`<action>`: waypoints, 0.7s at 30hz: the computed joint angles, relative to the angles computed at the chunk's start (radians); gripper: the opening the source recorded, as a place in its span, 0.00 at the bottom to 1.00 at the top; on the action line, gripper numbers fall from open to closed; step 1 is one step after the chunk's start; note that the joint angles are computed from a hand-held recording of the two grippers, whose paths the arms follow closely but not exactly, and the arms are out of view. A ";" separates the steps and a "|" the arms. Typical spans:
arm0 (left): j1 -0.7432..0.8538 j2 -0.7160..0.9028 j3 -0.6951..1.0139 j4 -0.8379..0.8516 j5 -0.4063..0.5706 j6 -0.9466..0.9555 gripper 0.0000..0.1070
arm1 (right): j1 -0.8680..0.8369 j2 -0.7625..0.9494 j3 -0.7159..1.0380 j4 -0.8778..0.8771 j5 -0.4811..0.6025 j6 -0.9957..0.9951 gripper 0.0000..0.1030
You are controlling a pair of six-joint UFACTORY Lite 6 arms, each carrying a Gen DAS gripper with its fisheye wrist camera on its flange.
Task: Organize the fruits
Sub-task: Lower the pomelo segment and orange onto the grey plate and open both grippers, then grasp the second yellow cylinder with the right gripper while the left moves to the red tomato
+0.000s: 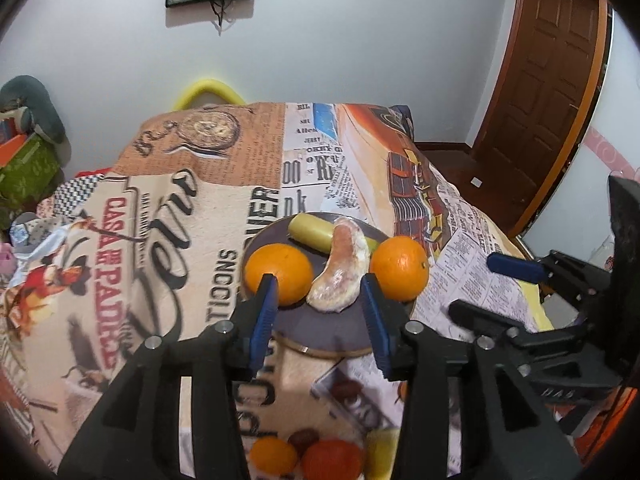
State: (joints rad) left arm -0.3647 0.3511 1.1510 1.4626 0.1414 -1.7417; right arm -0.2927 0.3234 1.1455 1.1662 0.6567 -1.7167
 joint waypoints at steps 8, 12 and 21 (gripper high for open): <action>-0.043 -0.259 -0.270 0.085 0.058 -0.104 0.51 | -0.045 -0.243 -0.211 0.001 0.040 -0.038 0.68; -0.087 -0.392 -0.406 0.088 0.109 -0.120 0.56 | -0.061 -0.360 -0.332 -0.017 0.064 -0.045 0.70; -0.123 -0.592 -0.633 0.083 0.150 -0.151 0.62 | -0.010 -0.481 -0.513 -0.058 0.020 -0.002 0.70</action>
State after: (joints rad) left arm -0.4873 -0.2412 0.5184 1.5454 0.2909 -1.8926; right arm -0.3025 -0.1576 0.6321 1.1086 0.6766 -1.7187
